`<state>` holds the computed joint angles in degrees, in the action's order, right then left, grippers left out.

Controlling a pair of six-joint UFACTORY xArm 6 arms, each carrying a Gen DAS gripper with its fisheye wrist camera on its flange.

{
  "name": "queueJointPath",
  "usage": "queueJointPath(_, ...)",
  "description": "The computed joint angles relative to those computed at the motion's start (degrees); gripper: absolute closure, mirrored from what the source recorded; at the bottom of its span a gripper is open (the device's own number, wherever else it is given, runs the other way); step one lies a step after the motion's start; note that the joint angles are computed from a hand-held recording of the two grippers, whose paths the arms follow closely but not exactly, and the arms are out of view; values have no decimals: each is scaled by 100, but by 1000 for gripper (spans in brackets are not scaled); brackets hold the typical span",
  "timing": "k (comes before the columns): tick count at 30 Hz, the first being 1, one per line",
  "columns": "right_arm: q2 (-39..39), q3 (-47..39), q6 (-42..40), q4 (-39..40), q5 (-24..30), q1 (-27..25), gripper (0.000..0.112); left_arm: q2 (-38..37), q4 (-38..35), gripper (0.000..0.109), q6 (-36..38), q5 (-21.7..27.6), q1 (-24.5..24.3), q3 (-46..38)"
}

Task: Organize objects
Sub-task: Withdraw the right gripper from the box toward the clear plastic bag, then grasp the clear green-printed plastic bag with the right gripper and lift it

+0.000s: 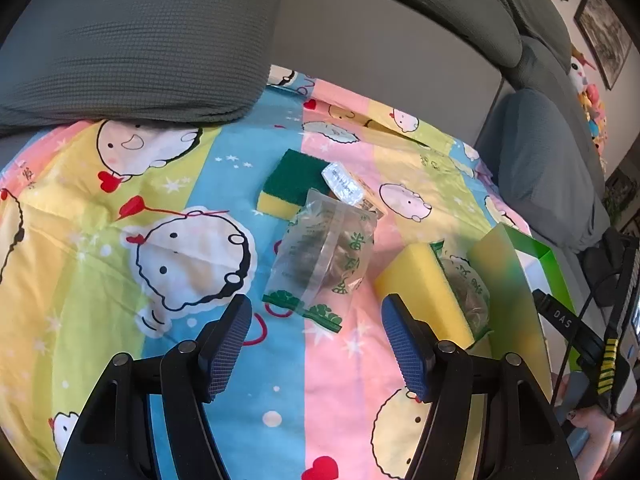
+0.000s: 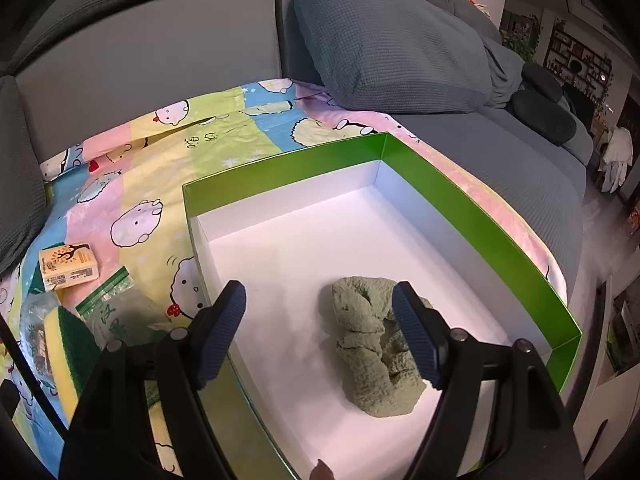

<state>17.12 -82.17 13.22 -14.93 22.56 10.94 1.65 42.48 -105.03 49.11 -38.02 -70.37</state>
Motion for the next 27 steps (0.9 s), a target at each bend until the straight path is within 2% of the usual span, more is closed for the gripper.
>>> queueJointPath(3, -178, 205, -268, 311, -238, 17, 37, -8, -65, 34, 5, -89, 48, 63)
queueJointPath(4, -239, 262, -596, 610, -328, 30, 37, -7, -79, 33, -8, -104, 63, 80)
queueJointPath(6, -395, 426, -1762, 1745, -539, 102, 37, -2, -126, 33, -9, -127, 95, 100)
queueJointPath(8, -533, 495, -2942, 2944, -466, 247, 35, -7, -153, 33, -15, -178, 125, 133)
queueJointPath(10, -668, 427, -3920, 4144, -11, 350, 32, -3, -202, 33, -16, -214, 161, 163)
queueJointPath(14, -597, -137, -5590, 6490, 2011, 219, 29, 39, -391, 33, 74, -315, 243, 218)
queueJointPath(15, -580, -164, -5814, 6797, 2288, 187, 29, 40, -432, 33, 75, -374, 274, 250)
queueJointPath(16, -513, -287, -5883, 6966, 2675, 192, 29, 33, -462, 33, 66, -451, 308, 291)
queueJointPath(20, -147, -762, -5675, 7105, 3547, 311, 31, -13, -376, 33, -88, -788, 436, 469)
queueJointPath(25, 344, -1256, -5093, 6617, 3859, 634, 50, -20, -272, 33, -29, -997, 576, 611)
queueJointPath(27, 516, -1461, -5002, 6552, 3982, 687, 51, -15, -247, 33, 95, -1102, 620, 654)
